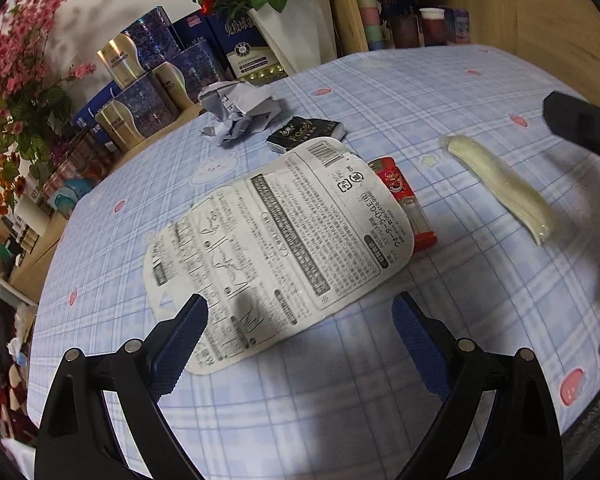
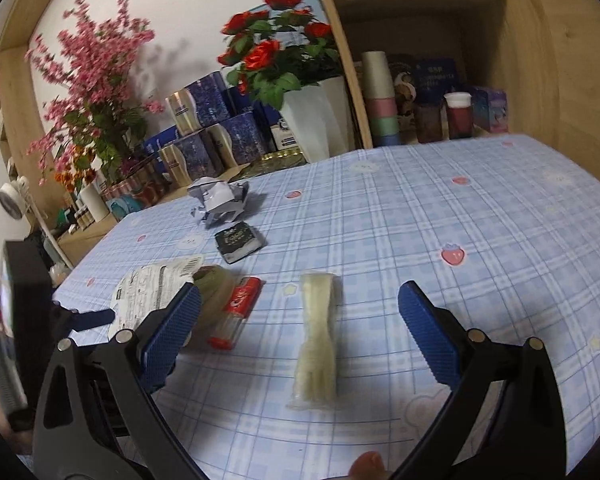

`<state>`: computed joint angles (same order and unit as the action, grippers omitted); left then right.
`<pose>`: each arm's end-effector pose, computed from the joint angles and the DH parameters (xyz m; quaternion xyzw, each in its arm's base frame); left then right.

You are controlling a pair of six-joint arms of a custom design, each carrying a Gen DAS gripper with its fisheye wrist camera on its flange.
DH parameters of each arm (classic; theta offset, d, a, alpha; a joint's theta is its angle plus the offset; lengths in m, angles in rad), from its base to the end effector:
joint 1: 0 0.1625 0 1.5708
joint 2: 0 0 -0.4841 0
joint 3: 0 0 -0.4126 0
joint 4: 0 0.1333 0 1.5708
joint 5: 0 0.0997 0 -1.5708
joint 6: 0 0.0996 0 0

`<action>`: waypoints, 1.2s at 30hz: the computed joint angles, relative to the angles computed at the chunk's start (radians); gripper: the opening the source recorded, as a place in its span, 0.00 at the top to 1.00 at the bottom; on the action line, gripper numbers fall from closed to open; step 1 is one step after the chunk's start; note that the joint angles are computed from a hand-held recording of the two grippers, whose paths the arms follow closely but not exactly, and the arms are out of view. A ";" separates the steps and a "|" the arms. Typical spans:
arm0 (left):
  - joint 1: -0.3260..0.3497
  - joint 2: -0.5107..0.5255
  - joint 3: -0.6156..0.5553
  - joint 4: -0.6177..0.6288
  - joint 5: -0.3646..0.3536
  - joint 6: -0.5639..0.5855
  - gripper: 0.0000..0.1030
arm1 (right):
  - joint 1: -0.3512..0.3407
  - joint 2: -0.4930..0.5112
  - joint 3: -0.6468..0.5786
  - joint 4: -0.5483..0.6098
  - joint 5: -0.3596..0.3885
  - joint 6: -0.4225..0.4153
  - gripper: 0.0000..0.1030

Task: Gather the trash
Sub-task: 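Move the left gripper to the white leaflet and grasp its edge, then grasp the cream plastic glove with the right gripper while the left holds the leaflet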

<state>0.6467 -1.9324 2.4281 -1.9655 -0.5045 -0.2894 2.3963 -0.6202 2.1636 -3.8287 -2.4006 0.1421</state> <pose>-0.0954 -0.3483 0.3611 0.2928 0.8092 -0.2537 0.4418 0.4261 -0.3118 0.0460 0.1545 -0.8550 0.4590 0.1854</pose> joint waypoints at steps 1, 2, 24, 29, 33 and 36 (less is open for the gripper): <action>0.006 0.016 0.002 -0.010 0.009 0.000 0.11 | -0.004 -0.005 0.007 -0.001 0.006 0.017 0.06; 0.011 0.032 0.006 -0.028 0.023 0.004 0.11 | -0.009 -0.009 0.014 -0.003 0.011 0.031 0.06; 0.048 0.053 0.003 -0.186 0.065 0.127 0.74 | -0.024 -0.015 0.027 0.043 0.060 0.057 0.06; 0.051 -0.032 -0.077 -0.082 -0.021 0.096 0.91 | -0.025 -0.018 0.027 0.048 0.062 0.064 0.06; 0.037 -0.090 -0.163 0.050 -0.121 0.020 0.95 | -0.022 -0.016 0.022 0.054 0.064 0.052 0.06; 0.034 -0.120 -0.218 0.128 -0.200 -0.064 0.96 | -0.019 -0.017 0.019 0.063 0.064 0.053 0.06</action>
